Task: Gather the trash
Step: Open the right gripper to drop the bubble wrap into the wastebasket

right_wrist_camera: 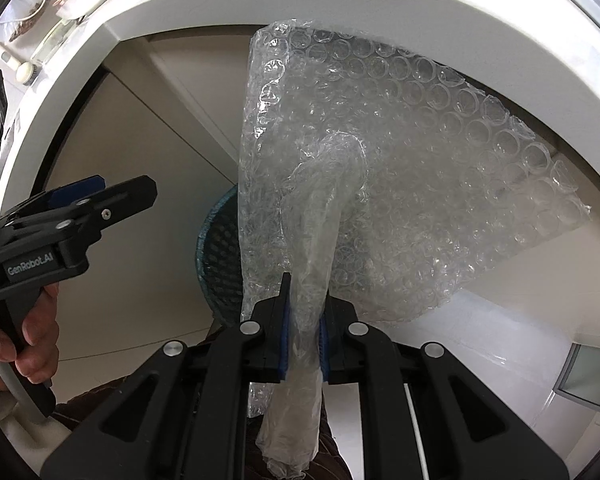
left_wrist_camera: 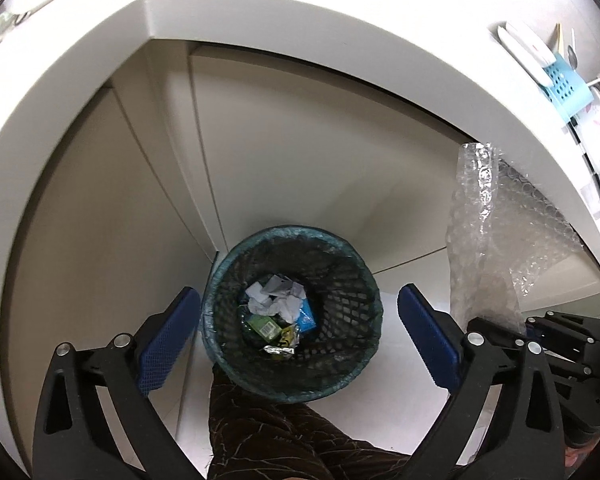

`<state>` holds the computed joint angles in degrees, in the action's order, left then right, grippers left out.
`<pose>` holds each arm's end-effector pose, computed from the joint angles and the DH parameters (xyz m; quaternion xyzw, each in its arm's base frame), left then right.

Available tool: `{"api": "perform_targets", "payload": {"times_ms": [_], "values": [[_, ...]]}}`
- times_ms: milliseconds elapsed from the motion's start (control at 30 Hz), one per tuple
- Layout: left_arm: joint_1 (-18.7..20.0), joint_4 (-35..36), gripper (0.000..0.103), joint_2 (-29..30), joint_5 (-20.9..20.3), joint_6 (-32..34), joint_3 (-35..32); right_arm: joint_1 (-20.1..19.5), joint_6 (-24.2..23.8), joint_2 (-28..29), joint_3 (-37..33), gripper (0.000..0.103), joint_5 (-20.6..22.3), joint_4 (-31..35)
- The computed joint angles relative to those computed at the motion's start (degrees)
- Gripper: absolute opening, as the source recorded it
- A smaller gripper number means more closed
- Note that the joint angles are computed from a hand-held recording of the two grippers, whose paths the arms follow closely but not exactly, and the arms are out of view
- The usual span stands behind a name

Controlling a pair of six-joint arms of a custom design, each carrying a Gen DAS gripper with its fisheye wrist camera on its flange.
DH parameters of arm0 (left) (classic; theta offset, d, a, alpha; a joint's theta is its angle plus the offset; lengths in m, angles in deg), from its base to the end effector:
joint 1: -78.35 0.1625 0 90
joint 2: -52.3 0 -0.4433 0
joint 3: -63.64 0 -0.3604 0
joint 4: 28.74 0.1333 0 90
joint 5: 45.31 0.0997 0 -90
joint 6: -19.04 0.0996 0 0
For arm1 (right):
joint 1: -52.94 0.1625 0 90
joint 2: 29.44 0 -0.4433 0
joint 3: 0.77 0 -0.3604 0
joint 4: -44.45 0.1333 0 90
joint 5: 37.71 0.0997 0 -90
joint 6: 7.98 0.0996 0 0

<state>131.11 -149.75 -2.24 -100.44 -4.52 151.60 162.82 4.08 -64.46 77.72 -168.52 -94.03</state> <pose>-0.2444 -0.6359 0.2392 0.1199 0.9463 -0.1343 0.2685 0.3125 -0.6638 0.1026 0.0486 -0.9352 0.1352 0.3236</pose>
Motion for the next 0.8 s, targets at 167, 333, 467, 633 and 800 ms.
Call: {"api": "perform_targets", "payload": {"times_ms": [167, 333, 467, 633, 800], "values": [[0.49, 2.13, 0.097, -1.19, 0.54, -0.39, -0.66, -0.77, -1.71, 1.21, -1.89, 0.010, 1.16, 0.69], [1.11, 1.97, 0.097, -1.62, 0.51, 0.45, -0.32, -2.10, -2.66, 2.44, -3.62, 0.010, 2.31, 1.73], [1.67, 2.20, 0.097, -1.79, 0.58, 0.99, 0.12, -3.11, -3.55, 3.38, -5.13, 0.011, 3.12, 2.88], [2.58, 3.15, 0.097, -2.13, 0.68, 0.45, 0.44, -3.89, -4.41, 3.49, -5.56, 0.011, 3.12, 4.22], [3.13, 4.20, 0.097, -2.49, 0.54, 0.03, 0.54, -4.27, -4.68, 4.27, -7.36, 0.013, 2.76, 6.68]]}}
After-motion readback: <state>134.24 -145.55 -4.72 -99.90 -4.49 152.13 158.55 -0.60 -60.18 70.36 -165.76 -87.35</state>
